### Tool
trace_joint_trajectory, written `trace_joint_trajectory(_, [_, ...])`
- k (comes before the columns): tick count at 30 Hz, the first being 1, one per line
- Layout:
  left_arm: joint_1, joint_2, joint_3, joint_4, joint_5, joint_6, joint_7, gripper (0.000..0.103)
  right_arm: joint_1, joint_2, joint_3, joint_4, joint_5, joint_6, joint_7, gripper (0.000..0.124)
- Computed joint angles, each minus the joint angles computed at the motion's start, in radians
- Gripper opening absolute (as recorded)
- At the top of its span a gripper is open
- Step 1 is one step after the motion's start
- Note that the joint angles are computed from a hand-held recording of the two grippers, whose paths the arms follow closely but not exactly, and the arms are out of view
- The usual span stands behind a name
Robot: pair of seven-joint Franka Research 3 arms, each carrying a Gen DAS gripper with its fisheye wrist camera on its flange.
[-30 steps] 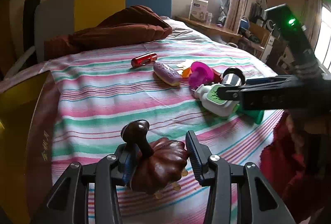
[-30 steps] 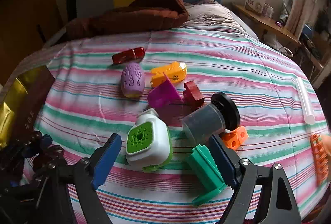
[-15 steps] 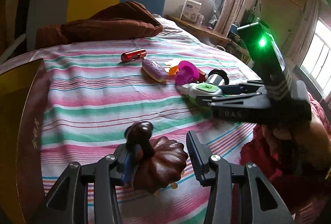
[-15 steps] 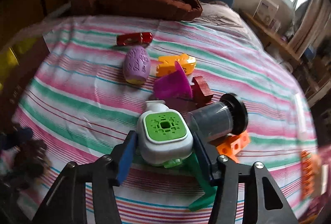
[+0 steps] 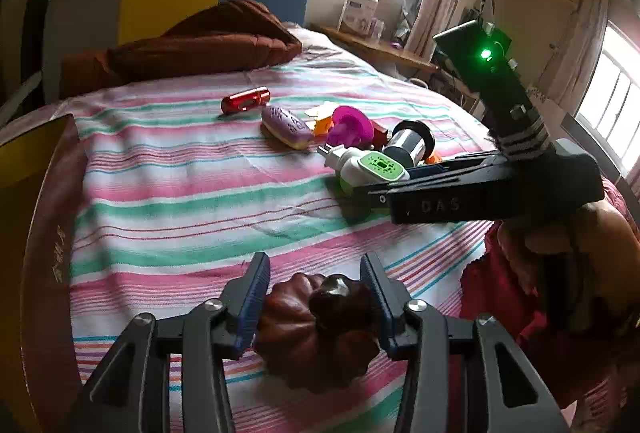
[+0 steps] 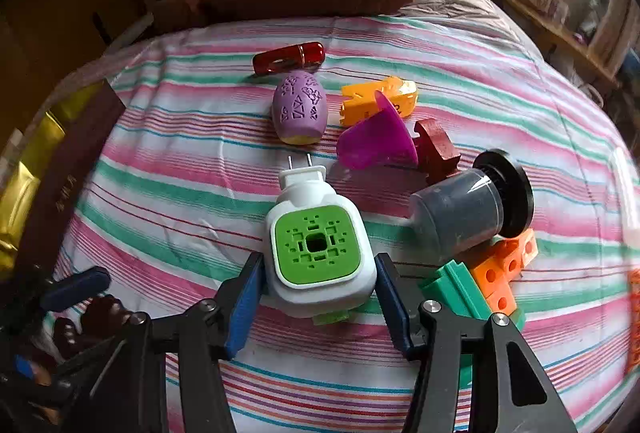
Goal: Organize rigid objects
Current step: 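Grasp the white-green plug toy with the right tool while the left tool lifts the brown toy, then release the brown toy into the gold tray with the left tool while the right tool carries the plug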
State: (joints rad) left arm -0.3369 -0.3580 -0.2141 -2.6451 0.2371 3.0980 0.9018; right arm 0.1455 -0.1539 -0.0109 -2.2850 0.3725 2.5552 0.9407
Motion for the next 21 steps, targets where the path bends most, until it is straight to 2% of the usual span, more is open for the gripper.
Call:
trace_joint_trajectory(4, [-0.038,-0.01,0.04,-0.01,-0.019,0.018,0.023,0.023,0.005,-0.01,-0.009,-0.004,0.033,0.012,-0.026,0.055])
trace_joint_trajectory(6, [-0.027,-0.02,0.03,-0.007,-0.02,-0.004,0.02,0.023,0.006,-0.006,-0.021,0.011,0.081,-0.018,-0.044,0.055])
trace_joint_trajectory(8, [-0.041,-0.027,0.046,-0.014,-0.035,-0.008,0.027,0.023,0.004,-0.005,-0.033,0.024,0.135,-0.058,-0.067,0.055])
trace_joint_trajectory(14, [-0.03,-0.07,0.045,-0.047,-0.051,-0.015,0.018,0.023,0.0,-0.005,-0.022,0.03,0.147,-0.115,-0.095,0.055])
trace_joint_trajectory(16, [-0.009,-0.085,0.027,-0.057,-0.039,-0.019,0.01,0.023,0.004,-0.015,-0.007,0.012,0.109,-0.09,-0.105,0.055])
trace_joint_trajectory(21, [-0.003,-0.097,0.022,-0.076,-0.026,-0.011,0.009,0.023,0.011,-0.014,0.004,0.001,0.067,-0.075,-0.107,0.057])
